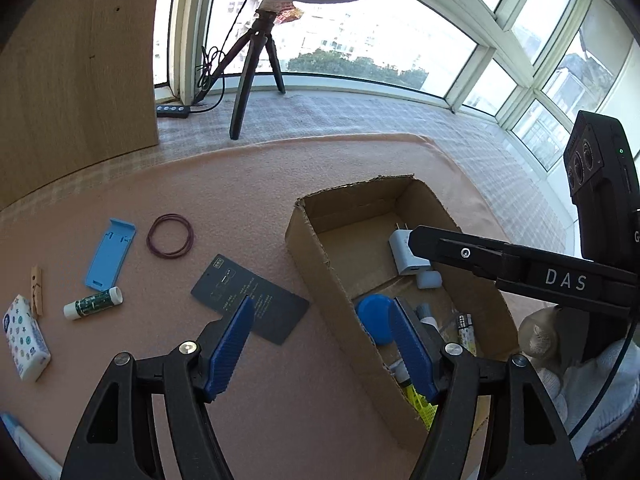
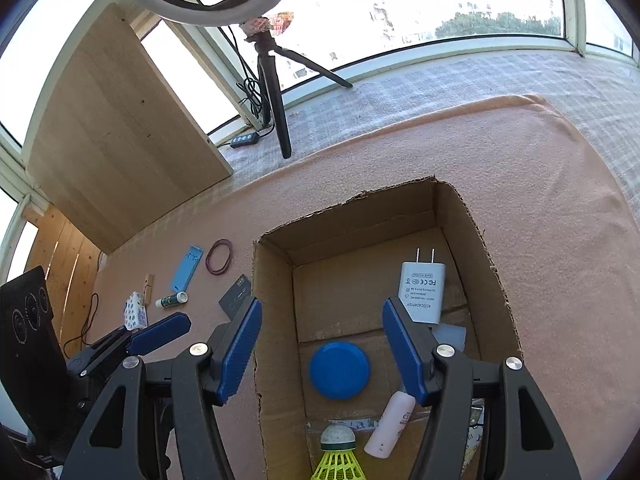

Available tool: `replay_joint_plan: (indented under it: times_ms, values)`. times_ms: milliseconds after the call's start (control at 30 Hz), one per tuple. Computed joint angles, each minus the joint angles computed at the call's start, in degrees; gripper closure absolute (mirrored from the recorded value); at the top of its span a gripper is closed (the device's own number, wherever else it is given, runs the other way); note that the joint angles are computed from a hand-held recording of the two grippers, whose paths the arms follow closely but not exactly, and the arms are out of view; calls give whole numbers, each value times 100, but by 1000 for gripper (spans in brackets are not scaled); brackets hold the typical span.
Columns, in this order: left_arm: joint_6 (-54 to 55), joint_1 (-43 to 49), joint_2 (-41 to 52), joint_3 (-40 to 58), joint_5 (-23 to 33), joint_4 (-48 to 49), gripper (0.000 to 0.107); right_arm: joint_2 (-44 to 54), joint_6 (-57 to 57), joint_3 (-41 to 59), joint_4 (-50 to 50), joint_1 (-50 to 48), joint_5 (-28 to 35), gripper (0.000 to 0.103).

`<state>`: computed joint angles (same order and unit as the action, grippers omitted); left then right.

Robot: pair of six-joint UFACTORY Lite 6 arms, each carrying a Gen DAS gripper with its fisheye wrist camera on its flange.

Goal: Organize objects
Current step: 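Move the right gripper to the star-patterned tissue pack and grasp it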

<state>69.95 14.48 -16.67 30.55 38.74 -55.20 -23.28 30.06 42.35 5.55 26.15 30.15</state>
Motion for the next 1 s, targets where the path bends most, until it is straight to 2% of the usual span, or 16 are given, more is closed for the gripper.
replay_joint_plan:
  times_ms: [167,267,400,567,667,767,1000]
  values:
    - [802,2077,-493,-274,991,483,34,286,689,287,-432,845,-195,44]
    - [1445,3459,-274,-108,1530,723,34,675,897,537,-512,1334,-408,44]
    - [2434,5160,158,144,1721,1002,34,1421,964,1034,-478,1965,-660,44]
    - [3103,6666,1610,1063,1717,1318,34,2515,788,1886,-283,2533,-798,44]
    - [3179,7146,2351,1680,1737,1467,34,3162,510,2464,11,2761,-794,44]
    - [3152,7251,2864,2178,1666,1447,34,3783,192,3100,372,2910,-743,44]
    - [2720,6703,3544,3089,1684,1235,34,5329,-721,4968,1443,2917,-350,44]
